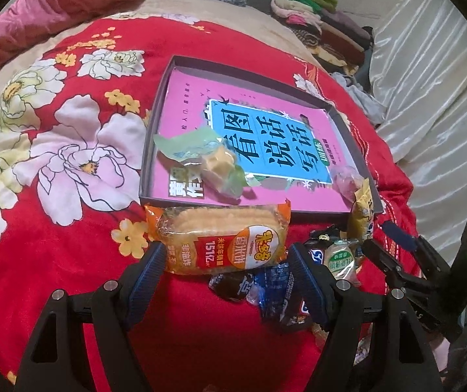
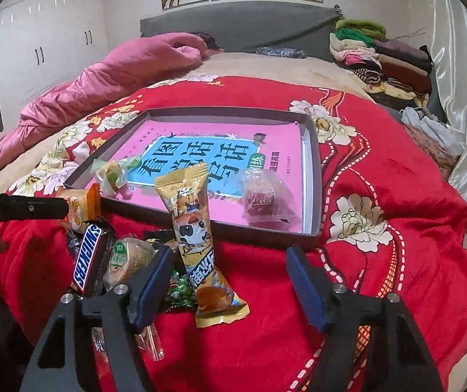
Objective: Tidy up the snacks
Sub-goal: 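Move the left gripper to the orange biscuit pack while the right moves to the yellow cow bar, then close the left gripper on the biscuit pack while the right closes on the yellow bar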
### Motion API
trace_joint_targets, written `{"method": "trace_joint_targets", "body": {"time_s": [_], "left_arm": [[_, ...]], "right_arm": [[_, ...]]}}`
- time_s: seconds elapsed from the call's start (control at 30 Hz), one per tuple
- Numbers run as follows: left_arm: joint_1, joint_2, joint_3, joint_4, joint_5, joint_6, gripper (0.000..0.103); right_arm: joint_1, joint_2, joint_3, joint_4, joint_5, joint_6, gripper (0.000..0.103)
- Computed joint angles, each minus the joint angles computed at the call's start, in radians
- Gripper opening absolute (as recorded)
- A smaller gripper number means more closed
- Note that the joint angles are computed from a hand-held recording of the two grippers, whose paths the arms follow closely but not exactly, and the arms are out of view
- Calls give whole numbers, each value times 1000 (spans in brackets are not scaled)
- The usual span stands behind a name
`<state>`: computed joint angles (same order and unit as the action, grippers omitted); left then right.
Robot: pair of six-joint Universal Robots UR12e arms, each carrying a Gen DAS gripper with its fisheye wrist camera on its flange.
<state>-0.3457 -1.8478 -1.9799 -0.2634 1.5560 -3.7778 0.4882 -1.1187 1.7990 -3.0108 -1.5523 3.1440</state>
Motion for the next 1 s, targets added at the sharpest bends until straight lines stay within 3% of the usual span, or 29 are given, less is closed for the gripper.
{"method": "trace_joint_targets", "body": {"time_s": [0.23,0.63,1.0], "left_arm": [[-4,-12,10,-21,11,-14,78],[1,-31,18,-15,7,-46,79],[-10,-47,38,-12,5,-100,80]], "right_arm": [[4,11,-17,39,19,-37,49],[7,29,-36,71,12,-63,33],[9,39,-49,81,12,-70,33]]}}
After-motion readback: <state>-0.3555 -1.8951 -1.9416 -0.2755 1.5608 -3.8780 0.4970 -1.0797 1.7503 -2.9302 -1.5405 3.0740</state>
